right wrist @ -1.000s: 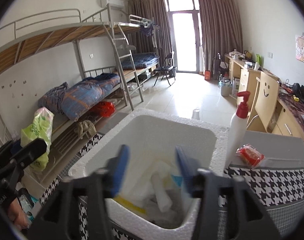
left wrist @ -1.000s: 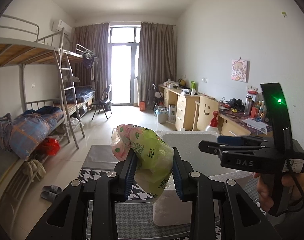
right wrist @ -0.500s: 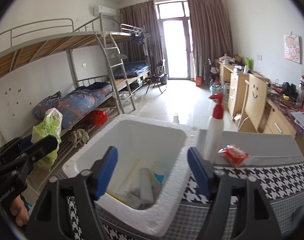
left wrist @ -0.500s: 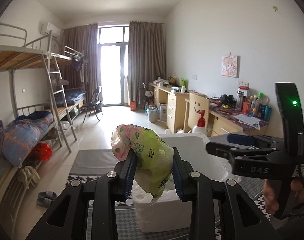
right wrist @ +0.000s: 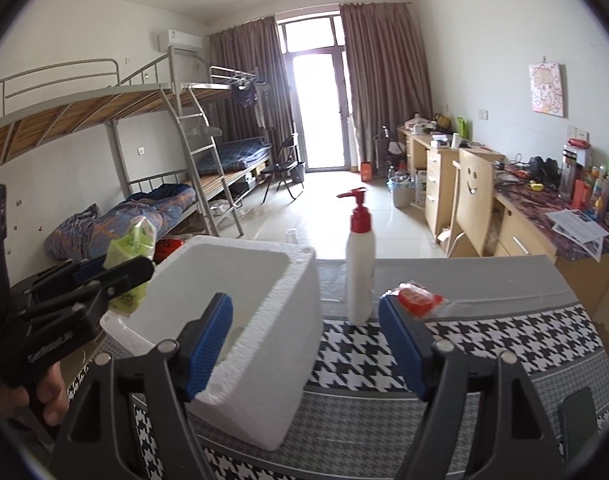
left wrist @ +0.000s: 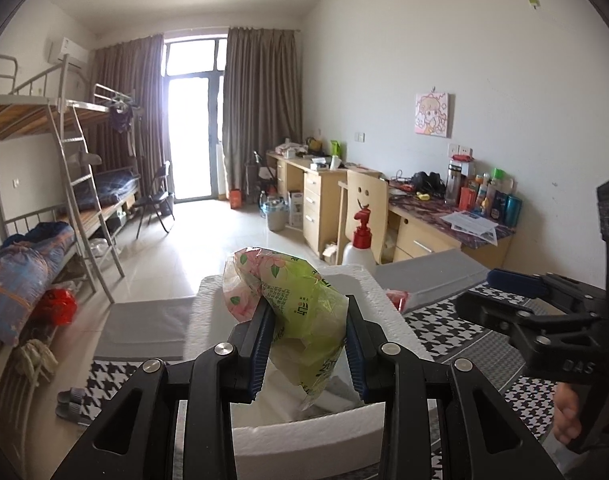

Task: Organize soft objects
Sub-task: 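Move the left tool over the box and open it to drop the plastic bag, then withdraw both tools up from the foam box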

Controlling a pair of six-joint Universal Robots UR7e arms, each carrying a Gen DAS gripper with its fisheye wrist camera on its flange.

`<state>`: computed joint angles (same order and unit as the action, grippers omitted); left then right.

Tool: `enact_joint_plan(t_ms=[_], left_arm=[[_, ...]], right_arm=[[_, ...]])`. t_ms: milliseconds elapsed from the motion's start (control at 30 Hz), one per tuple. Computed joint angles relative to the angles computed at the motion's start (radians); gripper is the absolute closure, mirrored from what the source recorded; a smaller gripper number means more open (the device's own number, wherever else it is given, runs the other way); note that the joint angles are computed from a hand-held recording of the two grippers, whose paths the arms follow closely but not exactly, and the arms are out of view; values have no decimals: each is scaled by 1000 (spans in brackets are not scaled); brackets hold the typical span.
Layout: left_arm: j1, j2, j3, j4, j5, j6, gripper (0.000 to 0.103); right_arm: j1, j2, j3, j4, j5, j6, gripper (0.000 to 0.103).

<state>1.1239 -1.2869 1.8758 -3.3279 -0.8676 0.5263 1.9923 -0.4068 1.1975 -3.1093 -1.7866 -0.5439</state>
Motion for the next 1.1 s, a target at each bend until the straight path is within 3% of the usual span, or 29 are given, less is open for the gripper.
enact_joint_plan(t_ms=[267,333,400,467,667,933,1033,1100], left_arm=[[2,28,-34,51,7,-31,63],[0,33,-39,58,19,-45,47],[-8,39,-34,24,22,-50,21],[-21,34,-12,-40,41,-35,11],[-64,5,55,-156,86,-4,2],[-136,-52,164,-238,148,23,1],[-162,-71,200,-268,170,26,1],[-179,-75,222,-296,195,37,1]], right_arm=[[-13,-36,58,-43,7,2,24],[-16,-43,70,-49,10,5,24],[-18,-52,86,-56,12,4,24],[-18,-60,98,-64,14,4,24],[-16,-95,167,-103,30,1,24],[-6,-147,274,-175,49,-6,24],[1,-160,314,-231,50,-15,6],[2,-170,347,-289,67,-11,0]])
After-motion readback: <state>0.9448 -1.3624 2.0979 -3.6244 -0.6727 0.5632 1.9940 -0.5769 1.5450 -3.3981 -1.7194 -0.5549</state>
